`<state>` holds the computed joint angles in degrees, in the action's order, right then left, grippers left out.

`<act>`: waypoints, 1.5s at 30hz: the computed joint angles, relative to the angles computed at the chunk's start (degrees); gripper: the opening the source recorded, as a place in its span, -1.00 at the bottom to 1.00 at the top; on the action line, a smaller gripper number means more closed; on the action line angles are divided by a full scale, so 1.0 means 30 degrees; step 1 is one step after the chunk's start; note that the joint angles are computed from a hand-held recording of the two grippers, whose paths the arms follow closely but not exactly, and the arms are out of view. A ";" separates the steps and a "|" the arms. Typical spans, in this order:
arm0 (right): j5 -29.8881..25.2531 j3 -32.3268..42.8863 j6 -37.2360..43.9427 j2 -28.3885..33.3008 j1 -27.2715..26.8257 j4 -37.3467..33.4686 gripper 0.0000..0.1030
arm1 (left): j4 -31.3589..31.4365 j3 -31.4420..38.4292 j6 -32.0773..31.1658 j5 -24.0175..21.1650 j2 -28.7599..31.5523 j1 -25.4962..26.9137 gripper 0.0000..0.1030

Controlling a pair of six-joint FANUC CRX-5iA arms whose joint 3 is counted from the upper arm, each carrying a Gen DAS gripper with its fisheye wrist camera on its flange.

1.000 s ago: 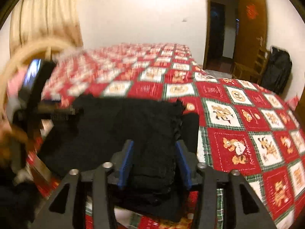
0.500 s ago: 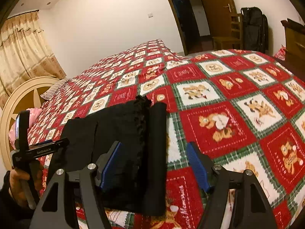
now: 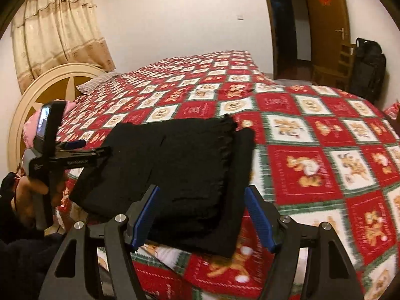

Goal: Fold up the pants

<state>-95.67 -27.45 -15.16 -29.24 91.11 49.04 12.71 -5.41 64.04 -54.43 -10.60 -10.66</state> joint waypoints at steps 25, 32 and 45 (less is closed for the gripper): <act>0.0040 0.1713 0.2231 0.1115 -0.1276 -0.3229 -0.25 | 0.0025 -0.0308 0.1116 -0.0132 0.0612 0.0835 0.97; 0.2381 0.3585 0.7482 0.3224 -0.3551 0.0730 -0.21 | 0.0474 -0.0540 0.0835 0.0227 -0.0074 0.1017 0.96; 1.3182 0.6577 1.4991 0.7580 -1.3018 -0.8360 -1.00 | -0.0620 -0.0651 0.1058 0.0205 0.0103 0.0291 0.97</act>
